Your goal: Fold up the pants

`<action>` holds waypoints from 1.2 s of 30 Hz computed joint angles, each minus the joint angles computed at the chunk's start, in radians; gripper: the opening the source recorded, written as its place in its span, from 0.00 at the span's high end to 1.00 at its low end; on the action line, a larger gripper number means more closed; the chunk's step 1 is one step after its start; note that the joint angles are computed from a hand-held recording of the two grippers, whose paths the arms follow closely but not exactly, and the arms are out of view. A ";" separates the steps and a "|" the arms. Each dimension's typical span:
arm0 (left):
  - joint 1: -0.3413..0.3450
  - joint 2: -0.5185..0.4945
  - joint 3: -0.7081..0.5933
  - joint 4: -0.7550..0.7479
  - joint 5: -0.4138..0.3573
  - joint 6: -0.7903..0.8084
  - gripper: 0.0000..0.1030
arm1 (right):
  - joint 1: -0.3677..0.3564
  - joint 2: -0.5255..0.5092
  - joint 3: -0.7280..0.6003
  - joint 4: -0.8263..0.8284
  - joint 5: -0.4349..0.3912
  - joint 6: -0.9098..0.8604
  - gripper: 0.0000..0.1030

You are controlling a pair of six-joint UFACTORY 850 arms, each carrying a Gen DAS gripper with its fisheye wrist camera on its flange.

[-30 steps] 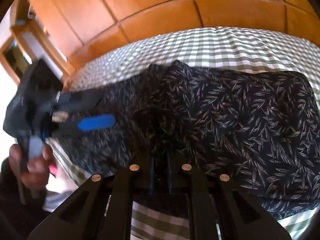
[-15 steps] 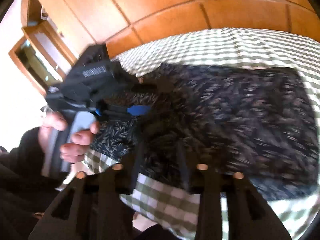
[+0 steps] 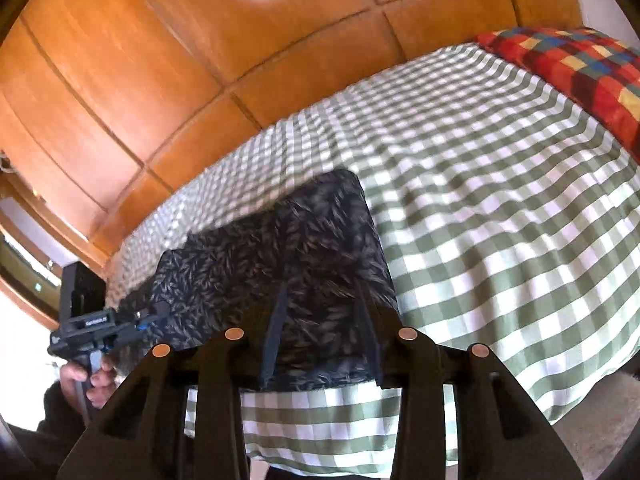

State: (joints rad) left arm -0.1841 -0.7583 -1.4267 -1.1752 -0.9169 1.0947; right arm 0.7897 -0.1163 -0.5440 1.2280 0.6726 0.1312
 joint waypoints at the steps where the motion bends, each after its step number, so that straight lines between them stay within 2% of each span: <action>1: -0.002 -0.013 -0.012 0.020 0.001 -0.018 0.89 | -0.009 -0.018 -0.013 0.005 -0.026 -0.013 0.66; 3: -0.010 -0.025 -0.019 0.043 0.036 -0.027 0.88 | -0.029 -0.064 -0.057 0.107 -0.089 -0.139 0.66; 6: -0.016 -0.005 0.012 0.019 0.067 0.021 0.88 | -0.028 -0.080 -0.077 0.175 -0.106 -0.235 0.66; 9: -0.012 0.022 0.037 -0.007 0.085 0.081 0.88 | -0.028 -0.058 -0.088 0.197 -0.079 -0.312 0.66; 12: -0.026 0.052 0.063 -0.022 0.135 0.147 0.88 | -0.035 -0.050 -0.122 0.190 -0.047 -0.384 0.66; 18: -0.028 0.064 0.082 -0.035 0.185 0.177 0.88 | -0.136 -0.149 -0.261 0.188 -0.081 -0.518 0.66; 21: -0.037 0.063 0.096 -0.044 0.223 0.188 0.88 | -0.182 -0.235 -0.351 0.368 -0.104 -0.725 0.66; 23: -0.045 0.066 0.112 -0.068 0.253 0.229 0.86 | -0.216 -0.285 -0.376 0.391 -0.158 -0.748 0.66; 25: -0.041 0.075 0.127 -0.084 0.260 0.253 0.85 | -0.211 -0.289 -0.364 0.331 -0.135 -0.684 0.66; 29: -0.034 0.117 0.172 -0.134 0.297 0.319 0.74 | -0.182 -0.272 -0.373 0.407 -0.088 -0.746 0.66; 32: -0.014 0.143 0.199 -0.167 0.306 0.352 0.72 | -0.144 -0.259 -0.377 0.363 -0.048 -0.719 0.66; 36: 0.011 0.159 0.215 -0.185 0.325 0.351 0.69 | -0.107 -0.281 -0.432 0.199 -0.109 -0.679 0.66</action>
State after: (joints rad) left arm -0.1727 -0.5992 -1.2112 -1.3599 -0.5923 1.4460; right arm 0.6826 -0.3977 -0.9764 1.4268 0.5640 -0.5475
